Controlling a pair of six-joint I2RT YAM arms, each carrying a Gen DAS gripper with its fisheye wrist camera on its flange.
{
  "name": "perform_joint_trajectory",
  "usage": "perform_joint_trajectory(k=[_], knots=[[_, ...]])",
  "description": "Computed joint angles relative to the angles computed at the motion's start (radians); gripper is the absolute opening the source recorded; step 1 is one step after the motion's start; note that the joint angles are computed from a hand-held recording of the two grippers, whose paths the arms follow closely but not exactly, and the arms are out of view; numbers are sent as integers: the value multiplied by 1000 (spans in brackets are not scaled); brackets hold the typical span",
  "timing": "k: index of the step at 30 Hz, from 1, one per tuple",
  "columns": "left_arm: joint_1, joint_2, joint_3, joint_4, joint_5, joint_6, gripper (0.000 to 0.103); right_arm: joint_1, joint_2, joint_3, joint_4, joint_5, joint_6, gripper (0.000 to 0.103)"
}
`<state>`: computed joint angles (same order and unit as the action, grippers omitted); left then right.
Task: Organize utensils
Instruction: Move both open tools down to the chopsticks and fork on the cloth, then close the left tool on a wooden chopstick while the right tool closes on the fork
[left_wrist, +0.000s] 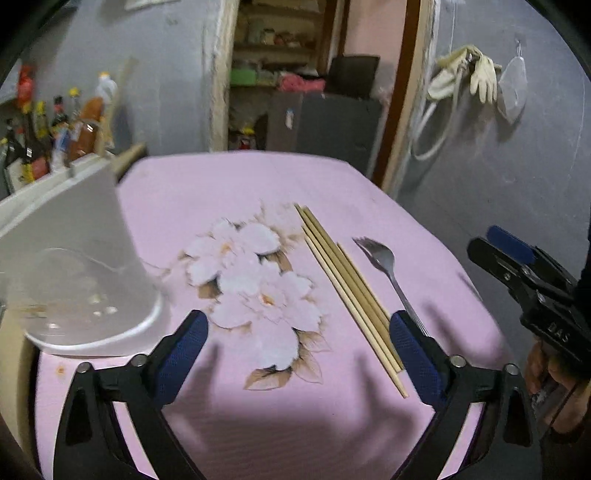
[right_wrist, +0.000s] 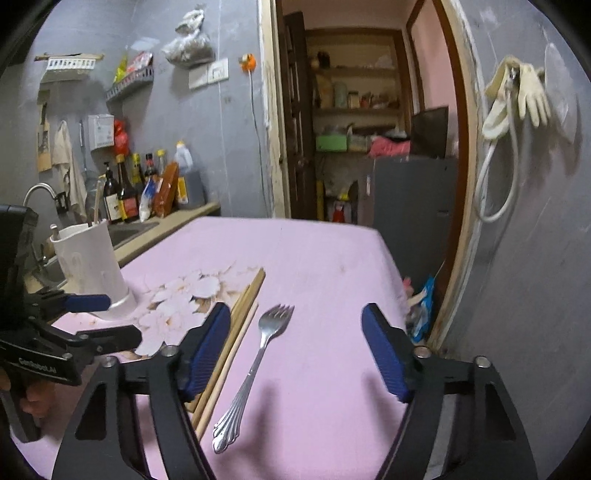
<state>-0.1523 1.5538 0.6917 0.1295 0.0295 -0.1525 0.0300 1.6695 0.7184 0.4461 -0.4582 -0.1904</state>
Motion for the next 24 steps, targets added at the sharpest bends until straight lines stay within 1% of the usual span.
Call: perform_joint_trajectory(k=[3, 4, 6, 9, 12, 13, 15, 17, 21, 24], knots=[[21, 56, 67, -61, 63, 2, 72, -1, 17, 32, -42, -14, -7, 61], [27, 74, 87, -76, 79, 2, 69, 2, 27, 49, -71, -11, -16, 55], [40, 114, 137, -117, 115, 8, 58, 9, 44, 76, -111, -5, -27, 49], [53, 183, 222, -186, 161, 13, 49, 19, 65, 112, -160, 6, -41, 45], [66, 244, 313, -266, 212, 23, 44, 32, 102, 169, -234, 28, -54, 45], [67, 263, 340, -286, 217, 29, 42, 37, 115, 188, -255, 34, -55, 44], [67, 294, 391, -323, 221, 37, 34, 38, 128, 210, -280, 38, -57, 44], [68, 335, 450, -360, 222, 32, 31, 35, 132, 216, -289, 37, -55, 44], [74, 370, 495, -378, 217, 18, 24, 26, 132, 218, -294, 27, -46, 44], [67, 395, 534, -397, 209, 8, 20, 32, 143, 235, -320, 38, -50, 44]])
